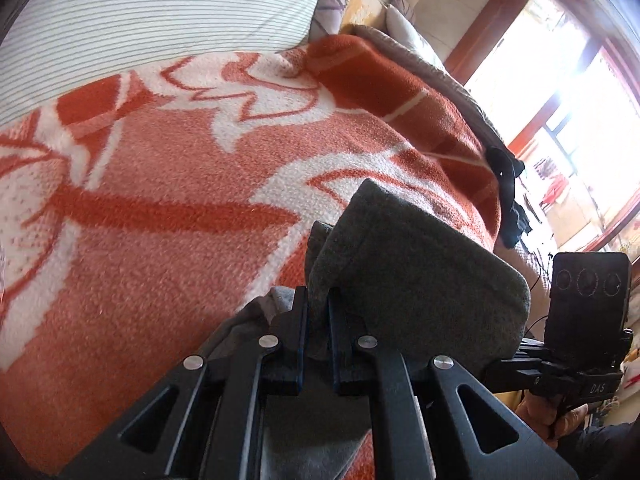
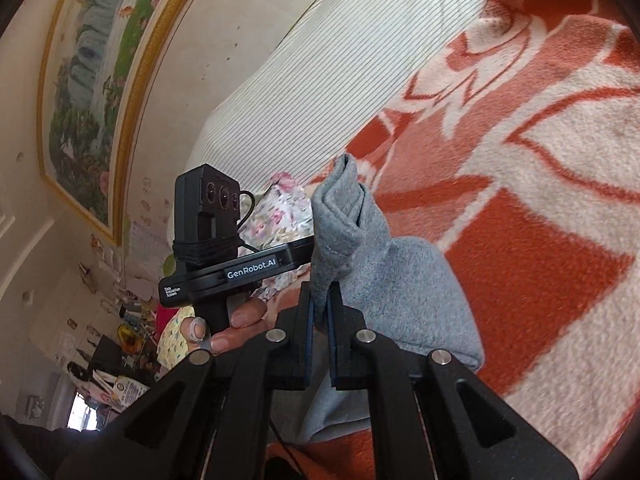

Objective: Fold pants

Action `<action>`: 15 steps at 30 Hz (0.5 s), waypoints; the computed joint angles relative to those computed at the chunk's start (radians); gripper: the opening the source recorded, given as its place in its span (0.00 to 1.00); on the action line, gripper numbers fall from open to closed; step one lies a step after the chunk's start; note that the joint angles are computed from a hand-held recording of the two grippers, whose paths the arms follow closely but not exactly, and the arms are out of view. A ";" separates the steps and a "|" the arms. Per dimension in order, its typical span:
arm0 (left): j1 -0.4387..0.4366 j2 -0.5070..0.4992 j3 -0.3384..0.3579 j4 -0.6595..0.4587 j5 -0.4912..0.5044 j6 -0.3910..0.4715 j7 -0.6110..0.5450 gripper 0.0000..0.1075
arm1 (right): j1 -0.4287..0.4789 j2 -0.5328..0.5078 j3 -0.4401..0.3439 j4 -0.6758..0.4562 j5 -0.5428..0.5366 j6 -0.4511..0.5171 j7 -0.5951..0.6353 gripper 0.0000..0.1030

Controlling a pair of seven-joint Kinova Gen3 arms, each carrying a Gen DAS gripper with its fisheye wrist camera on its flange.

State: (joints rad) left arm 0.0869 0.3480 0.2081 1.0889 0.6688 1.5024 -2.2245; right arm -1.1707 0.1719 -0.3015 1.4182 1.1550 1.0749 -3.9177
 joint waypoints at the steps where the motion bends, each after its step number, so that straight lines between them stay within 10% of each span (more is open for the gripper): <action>1: -0.033 -0.015 -0.008 0.033 0.022 0.001 -0.015 0.06 | 0.005 0.009 -0.001 -0.012 -0.009 -0.018 0.012 0.06; 15: -0.297 -0.072 -0.136 0.313 0.143 0.046 -0.181 0.06 | 0.077 0.196 0.071 -0.144 -0.283 -0.452 0.257 0.07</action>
